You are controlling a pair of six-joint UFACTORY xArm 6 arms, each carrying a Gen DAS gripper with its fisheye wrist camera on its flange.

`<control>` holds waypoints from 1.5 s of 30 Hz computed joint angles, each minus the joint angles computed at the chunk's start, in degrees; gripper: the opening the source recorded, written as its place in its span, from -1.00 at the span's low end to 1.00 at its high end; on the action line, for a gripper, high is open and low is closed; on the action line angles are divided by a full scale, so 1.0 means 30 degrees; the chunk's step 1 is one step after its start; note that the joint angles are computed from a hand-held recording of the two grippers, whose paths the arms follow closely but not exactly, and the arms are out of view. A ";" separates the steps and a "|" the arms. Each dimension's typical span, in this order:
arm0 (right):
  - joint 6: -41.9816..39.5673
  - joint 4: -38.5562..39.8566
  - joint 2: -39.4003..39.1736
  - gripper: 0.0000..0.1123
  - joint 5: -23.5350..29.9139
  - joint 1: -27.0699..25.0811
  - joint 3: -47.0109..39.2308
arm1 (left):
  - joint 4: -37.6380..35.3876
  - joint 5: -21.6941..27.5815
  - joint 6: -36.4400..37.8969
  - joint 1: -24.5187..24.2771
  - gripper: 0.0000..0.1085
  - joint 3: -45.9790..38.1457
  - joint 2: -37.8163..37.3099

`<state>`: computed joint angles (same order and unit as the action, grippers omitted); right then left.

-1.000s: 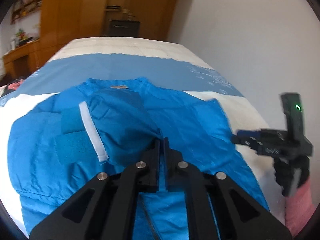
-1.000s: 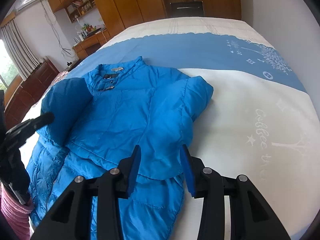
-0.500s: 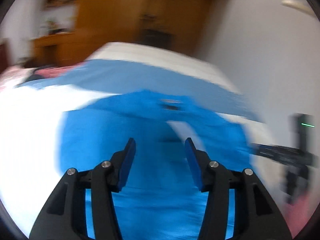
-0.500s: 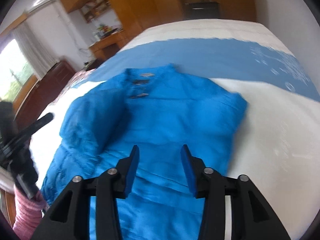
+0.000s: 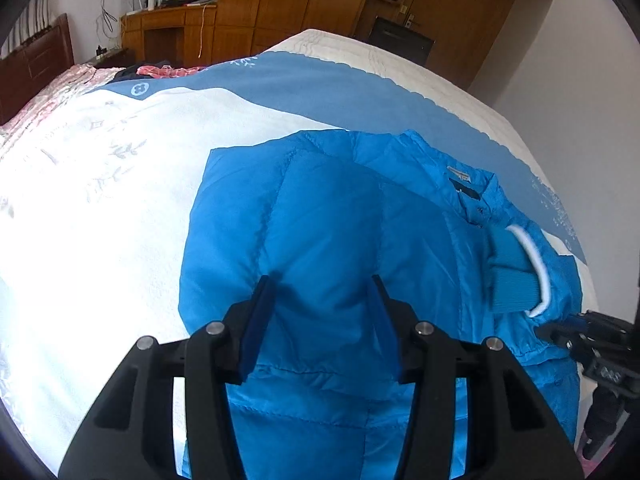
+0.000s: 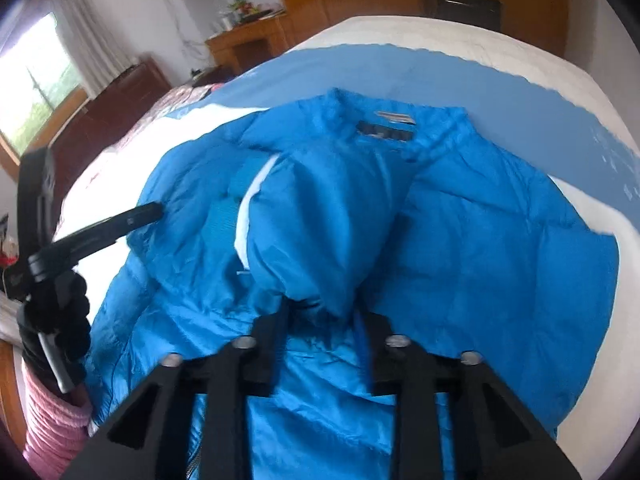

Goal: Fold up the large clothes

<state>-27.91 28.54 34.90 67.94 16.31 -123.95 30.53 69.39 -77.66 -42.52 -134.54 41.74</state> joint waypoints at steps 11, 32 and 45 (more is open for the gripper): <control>0.1747 0.2532 0.0478 -0.33 0.2518 -0.3471 -0.0418 | 0.0525 0.0536 0.0774 -0.0433 -0.15 -0.0081 -0.0086; 0.3080 -0.8704 -0.0084 0.28 -0.3286 0.2782 -0.0843 | 0.1362 0.0357 0.0302 -0.0438 -0.15 0.1896 -0.1778; 0.2601 -0.3495 -0.0428 -0.85 -0.2222 0.0520 -0.0556 | 0.1466 0.0040 0.0255 -0.0476 -0.15 0.2396 -0.2036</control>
